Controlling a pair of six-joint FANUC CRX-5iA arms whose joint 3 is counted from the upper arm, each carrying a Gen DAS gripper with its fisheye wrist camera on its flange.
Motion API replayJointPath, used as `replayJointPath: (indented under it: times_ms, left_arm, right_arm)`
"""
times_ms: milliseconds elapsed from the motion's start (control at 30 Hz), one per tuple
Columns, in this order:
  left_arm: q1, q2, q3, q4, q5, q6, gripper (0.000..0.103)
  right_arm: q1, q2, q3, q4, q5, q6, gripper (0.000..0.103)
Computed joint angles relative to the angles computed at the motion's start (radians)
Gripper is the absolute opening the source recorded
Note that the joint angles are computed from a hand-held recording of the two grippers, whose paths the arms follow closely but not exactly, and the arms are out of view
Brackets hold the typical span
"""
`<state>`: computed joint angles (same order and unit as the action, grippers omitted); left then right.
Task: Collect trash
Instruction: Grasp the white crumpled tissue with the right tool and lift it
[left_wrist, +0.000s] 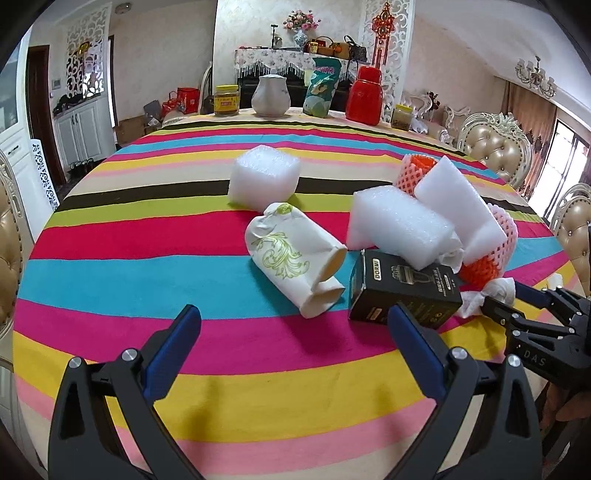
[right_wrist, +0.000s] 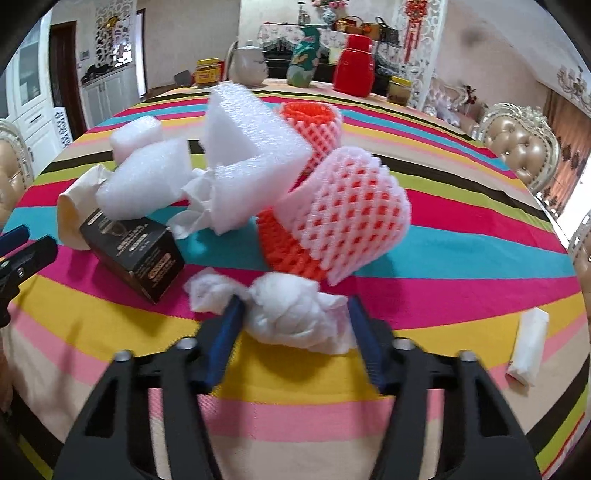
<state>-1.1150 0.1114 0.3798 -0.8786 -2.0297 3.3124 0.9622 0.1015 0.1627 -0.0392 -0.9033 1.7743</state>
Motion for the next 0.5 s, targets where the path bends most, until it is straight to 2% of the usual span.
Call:
replayJointPath:
  times_ms: [33,133,333,500]
  left_arm:
    - [0.001,0.000,-0.001,0.001,0.000,0.000,0.098]
    - [0.003,-0.001,-0.002,0.005,0.001,0.002,0.098]
    - [0.014,-0.008,-0.013,0.020,0.007,0.017,0.098]
    - [-0.001,0.018,0.020,-0.013,-0.028,-0.017,0.098]
  right_arm:
    - [0.001,-0.003,0.000,-0.007,-0.001,0.014,0.035]
    - [0.019,-0.039,-0.056,0.037,0.062,-0.012,0.028]
    - [0.005,-0.089,-0.085,-0.030,0.070,-0.018,0.026]
    - [0.003,-0.123,-0.122,-0.036,0.082,-0.054,0.026]
